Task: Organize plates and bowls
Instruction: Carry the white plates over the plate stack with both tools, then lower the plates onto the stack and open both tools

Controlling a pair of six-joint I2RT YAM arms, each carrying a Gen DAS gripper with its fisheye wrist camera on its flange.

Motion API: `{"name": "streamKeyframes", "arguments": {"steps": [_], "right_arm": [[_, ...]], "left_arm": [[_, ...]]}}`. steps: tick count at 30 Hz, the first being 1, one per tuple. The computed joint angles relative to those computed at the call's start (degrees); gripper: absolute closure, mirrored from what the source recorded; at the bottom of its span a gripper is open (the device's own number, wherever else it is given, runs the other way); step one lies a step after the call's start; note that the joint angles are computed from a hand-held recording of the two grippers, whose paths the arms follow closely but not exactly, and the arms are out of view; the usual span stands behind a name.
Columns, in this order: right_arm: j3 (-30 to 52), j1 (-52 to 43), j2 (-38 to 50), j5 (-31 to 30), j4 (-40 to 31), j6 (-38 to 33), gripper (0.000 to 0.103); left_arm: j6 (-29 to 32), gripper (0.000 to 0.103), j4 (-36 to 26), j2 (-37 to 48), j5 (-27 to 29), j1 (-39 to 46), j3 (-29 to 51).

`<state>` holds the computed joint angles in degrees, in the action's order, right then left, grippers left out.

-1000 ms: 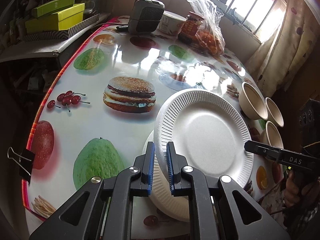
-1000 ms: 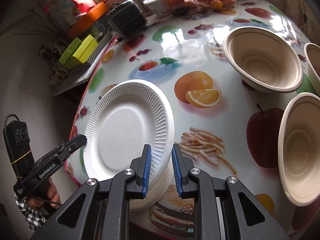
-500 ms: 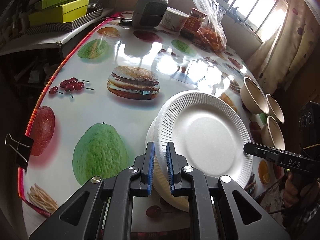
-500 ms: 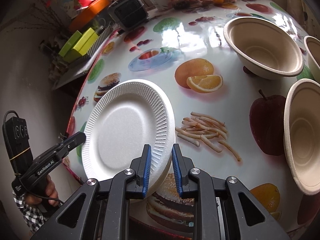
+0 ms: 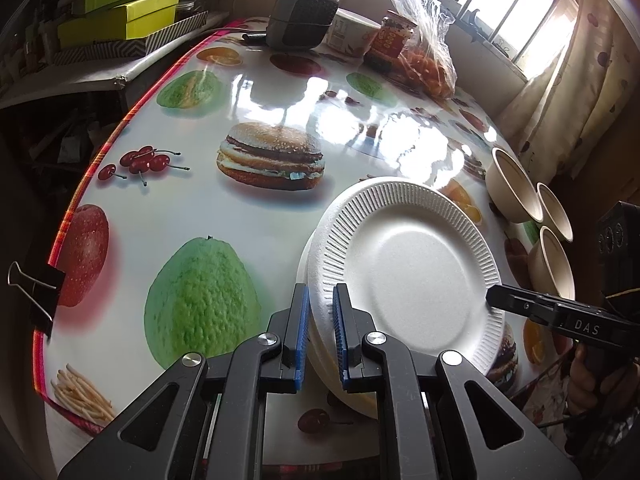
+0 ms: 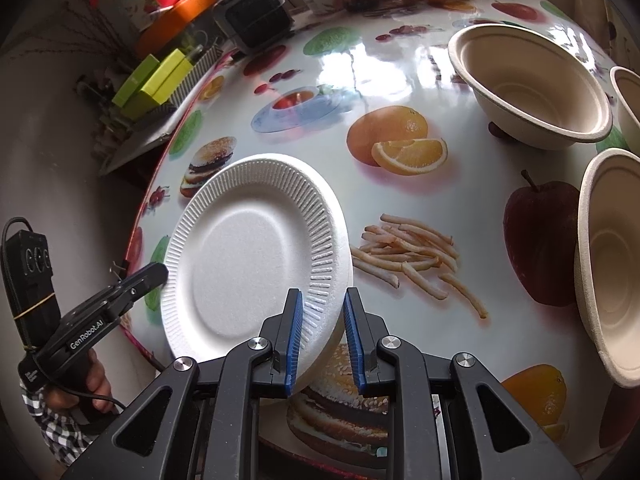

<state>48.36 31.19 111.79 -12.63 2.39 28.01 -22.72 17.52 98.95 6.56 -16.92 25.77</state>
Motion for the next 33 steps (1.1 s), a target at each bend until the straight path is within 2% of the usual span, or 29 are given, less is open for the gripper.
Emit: {"name": "streamKeyframes", "arguments": {"steps": [24, 33], "right_arm": [[-0.4, 1.06, -0.03, 2.4, 0.57, -0.34, 0.081], [-0.49, 1.27, -0.56, 2.74, 0.49, -0.34, 0.077]], "left_arm": [[-0.17, 0.09, 1.38, -0.88, -2.25, -1.33, -1.24], [-0.11, 0.09, 1.32, -1.4, -2.73, -1.63, -1.47]]}}
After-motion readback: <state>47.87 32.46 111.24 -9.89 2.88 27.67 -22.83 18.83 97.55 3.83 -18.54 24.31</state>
